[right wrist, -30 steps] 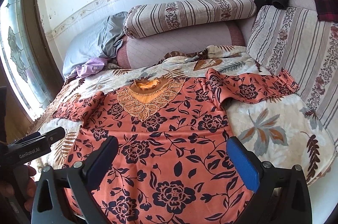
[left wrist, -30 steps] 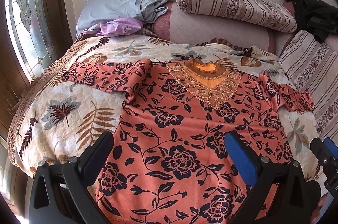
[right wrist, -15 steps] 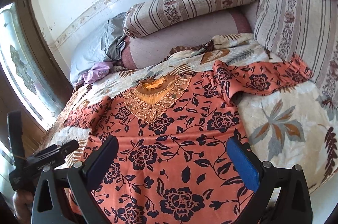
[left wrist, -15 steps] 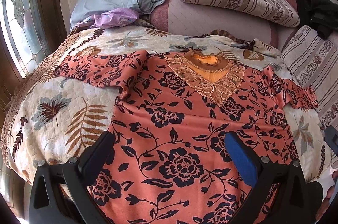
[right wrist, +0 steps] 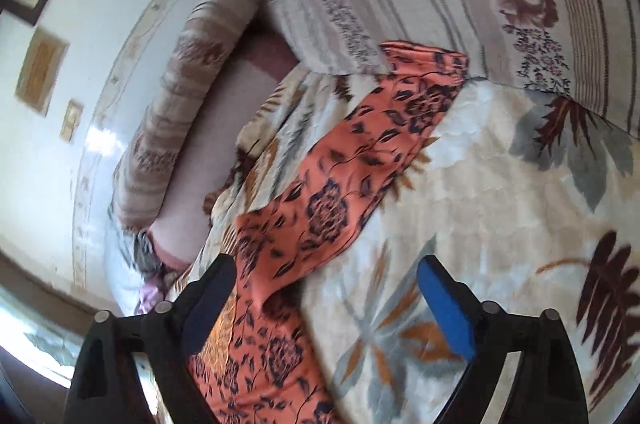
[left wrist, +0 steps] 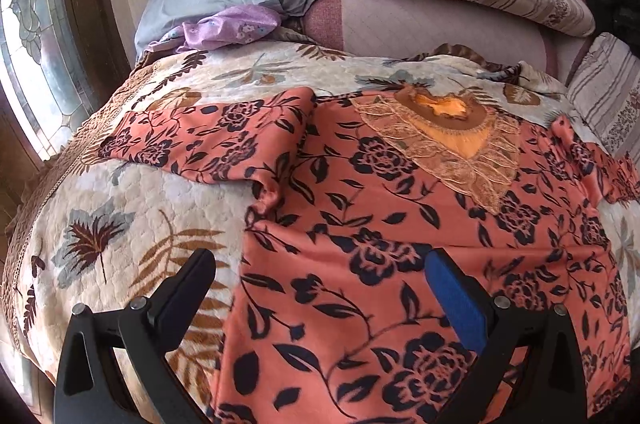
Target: Fold small clothes
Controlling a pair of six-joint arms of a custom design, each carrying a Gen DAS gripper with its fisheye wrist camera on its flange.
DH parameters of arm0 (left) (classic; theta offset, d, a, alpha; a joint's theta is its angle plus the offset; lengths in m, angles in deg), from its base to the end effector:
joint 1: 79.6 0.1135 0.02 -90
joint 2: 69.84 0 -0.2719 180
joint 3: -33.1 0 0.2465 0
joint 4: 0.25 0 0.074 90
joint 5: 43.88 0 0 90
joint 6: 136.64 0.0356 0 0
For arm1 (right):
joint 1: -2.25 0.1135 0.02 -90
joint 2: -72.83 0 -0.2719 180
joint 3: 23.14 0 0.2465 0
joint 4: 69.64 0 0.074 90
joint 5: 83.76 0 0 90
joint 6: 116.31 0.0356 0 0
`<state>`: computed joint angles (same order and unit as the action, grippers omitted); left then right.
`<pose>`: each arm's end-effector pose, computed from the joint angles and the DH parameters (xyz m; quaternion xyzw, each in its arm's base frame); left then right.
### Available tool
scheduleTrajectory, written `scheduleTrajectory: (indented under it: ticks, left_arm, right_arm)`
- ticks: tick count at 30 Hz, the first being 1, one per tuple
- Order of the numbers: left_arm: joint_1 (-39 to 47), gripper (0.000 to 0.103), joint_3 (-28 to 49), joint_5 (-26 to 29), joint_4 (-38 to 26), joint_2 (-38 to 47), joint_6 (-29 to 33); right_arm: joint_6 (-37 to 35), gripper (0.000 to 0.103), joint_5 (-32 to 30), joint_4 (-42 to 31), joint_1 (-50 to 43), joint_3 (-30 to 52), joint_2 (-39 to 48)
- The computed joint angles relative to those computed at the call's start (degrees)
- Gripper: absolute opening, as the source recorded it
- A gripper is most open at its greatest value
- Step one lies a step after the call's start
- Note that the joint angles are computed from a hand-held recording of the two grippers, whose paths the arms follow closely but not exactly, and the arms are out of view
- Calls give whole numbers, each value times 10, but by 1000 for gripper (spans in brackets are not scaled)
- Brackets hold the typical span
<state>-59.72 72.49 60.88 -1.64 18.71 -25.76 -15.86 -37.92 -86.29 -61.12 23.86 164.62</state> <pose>0.2318 0.0742 0.1151 0.0515 0.9331 0.0032 0.3559 0.1347 -0.2133 0.1242 0.4652 0.7737 0.2243 0.3669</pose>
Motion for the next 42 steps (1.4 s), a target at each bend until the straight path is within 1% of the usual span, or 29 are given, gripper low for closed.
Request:
scheduleTrajectory:
  ticks: [1, 2, 4, 7, 10, 11, 12, 14, 16, 17, 18, 19, 22, 24, 26, 29, 31, 32, 34, 35, 36, 37, 39, 40, 41, 42]
  left_arm:
    - [5, 103, 16, -3, 11, 25, -5]
    - [9, 103, 32, -6, 20, 48, -10]
    - [13, 103, 60, -10, 37, 88, -18]
    - [14, 103, 88, -16, 67, 133, -22]
    - [14, 103, 98, -15, 100, 163, -23]
    - [14, 103, 98, -15, 111, 171, -21]
    - [14, 103, 96, -16, 123, 176, -22]
    - [17, 103, 93, -12, 140, 182, -20]
    - [19, 103, 94, -4, 146, 188, -20]
    - [21, 103, 97, -1, 144, 192, -21]
    - [25, 103, 102, 3, 139, 197, -24]
    - [29, 103, 108, 8, 131, 202, -28]
    - [41, 103, 118, 25, 119, 204, -45]
    - [48, 103, 118, 39, 120, 198, -57]
    - [55, 103, 116, 49, 123, 191, -65]
    - [71, 103, 118, 72, 115, 179, -75]
    - [82, 103, 125, 88, 102, 176, -83]
    - [87, 103, 129, 95, 95, 175, -86]
    - [97, 103, 139, 108, 81, 177, -89]
    - [100, 103, 144, 111, 75, 179, -89]
    - [104, 103, 147, 114, 70, 181, -88]
    - [107, 103, 151, 118, 64, 182, -87]
    - [115, 103, 161, 129, 47, 185, -84]
    - [118, 103, 165, 133, 40, 185, -86]
    - [122, 103, 167, 139, 35, 185, -89]
    - [126, 103, 171, 146, 30, 185, -91]
  right_arm:
    - [10, 72, 17, 5, 2, 36, 46]
    - [21, 65, 33, 7, 5, 69, 85]
    - [51, 64, 66, 24, 13, 121, 146]
    - [97, 64, 85, 29, 19, 195, 225]
    - [116, 63, 103, 33, 34, 248, 271]
    - [119, 56, 110, 32, 39, 263, 283]
    - [121, 51, 122, 26, 45, 278, 294]
    - [126, 37, 148, 20, 56, 298, 306]
    - [128, 34, 166, 13, 62, 314, 315]
    - [126, 26, 182, 2, 68, 324, 316]
    - [119, 20, 203, -9, 76, 331, 314]
    - [112, 11, 217, -13, 85, 332, 306]
    - [82, 8, 243, 3, 127, 299, 234]
    - [71, 8, 232, 0, 168, 279, 166]
    - [79, 7, 209, 3, 224, 252, 80]
    - [114, 6, 181, 13, 341, 217, -49]
    - [148, 6, 191, 32, 446, 203, -105]
    - [168, 6, 202, 54, 501, 193, -120]
    - [206, 6, 240, 114, 611, 170, -126]
    - [221, 7, 247, 141, 652, 167, -108]
    - [230, 7, 257, 145, 687, 172, -82]
    - [237, 8, 279, 139, 718, 178, -53]
    - [239, 8, 329, 121, 752, 165, -10]
    - [232, 8, 345, 105, 757, 158, 14]
    - [231, 8, 339, 102, 748, 143, 32]
    - [245, 8, 313, 123, 724, 112, 38]
